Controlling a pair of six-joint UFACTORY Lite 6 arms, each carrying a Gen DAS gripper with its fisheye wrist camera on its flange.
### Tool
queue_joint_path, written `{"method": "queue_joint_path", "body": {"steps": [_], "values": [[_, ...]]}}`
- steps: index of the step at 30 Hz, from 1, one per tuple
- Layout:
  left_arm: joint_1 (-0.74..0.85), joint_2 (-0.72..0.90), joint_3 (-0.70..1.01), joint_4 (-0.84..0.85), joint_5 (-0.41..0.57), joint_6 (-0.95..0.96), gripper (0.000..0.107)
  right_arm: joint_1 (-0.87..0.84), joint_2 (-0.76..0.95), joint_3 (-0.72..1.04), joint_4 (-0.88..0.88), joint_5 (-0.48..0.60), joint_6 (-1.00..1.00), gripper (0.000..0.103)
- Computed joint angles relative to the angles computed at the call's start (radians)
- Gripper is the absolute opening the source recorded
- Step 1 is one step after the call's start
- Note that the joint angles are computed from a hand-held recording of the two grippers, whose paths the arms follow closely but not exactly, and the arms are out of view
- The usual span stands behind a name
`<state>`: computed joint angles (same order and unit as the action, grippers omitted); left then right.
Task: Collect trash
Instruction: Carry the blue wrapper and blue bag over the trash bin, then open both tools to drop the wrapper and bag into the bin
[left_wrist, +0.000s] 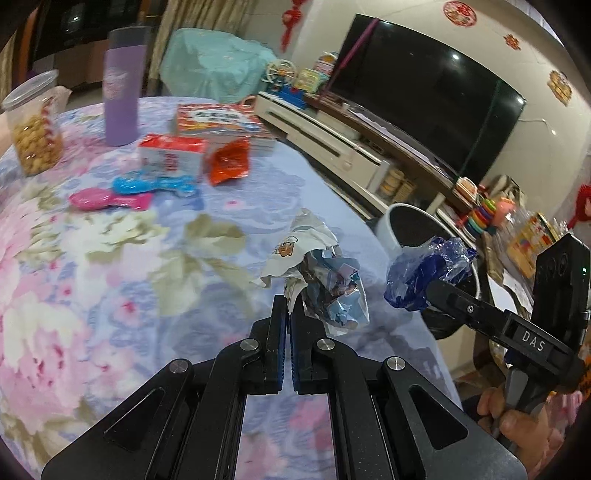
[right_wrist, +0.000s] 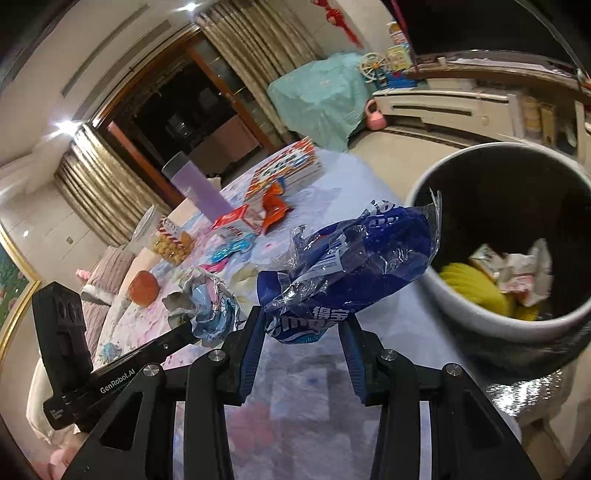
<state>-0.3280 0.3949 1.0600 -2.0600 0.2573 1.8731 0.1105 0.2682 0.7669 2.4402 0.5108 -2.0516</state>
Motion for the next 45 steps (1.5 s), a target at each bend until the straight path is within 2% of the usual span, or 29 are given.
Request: {"method": "queue_joint_path", "body": {"steps": [7,16,20,24,32,38,45], "values": [[-0.092,0.051,0.106,0.076,-0.041,-0.103,0.002,-0.105,-0.081,-0.078,-0.059,0.025,0.015,0.042],[-0.2,0.16,0.287,0.341,-0.092,-0.388,0.002,-0.256,-0.133,-0.129,-0.156,0.049,0.043,0.042],[-0.233,0.211,0.377,0.57,-0.103,-0.618,0.002,-0.317,-0.131,-0.131,-0.199,0.057,0.058,0.042],[-0.262,0.275,0.488,0.875,-0.104,-0.926,0.002,-0.375,-0.115,-0.115,-0.27,0.063,0.088,0.042],[-0.297,0.401,0.689,1.32,-0.064,-1.367,0.002,-0.416,-0.037,-0.027,-0.403,0.027,0.162,0.042],[-0.322,0.49,0.818,1.535,-0.022,-1.589,0.002,-0.436,0.007,0.019,-0.479,0.011,0.205,0.043],[-0.329,0.574,0.953,1.649,0.042,-1.717,0.003,-0.434,0.025,0.045,-0.543,0.002,0.263,0.045]]}}
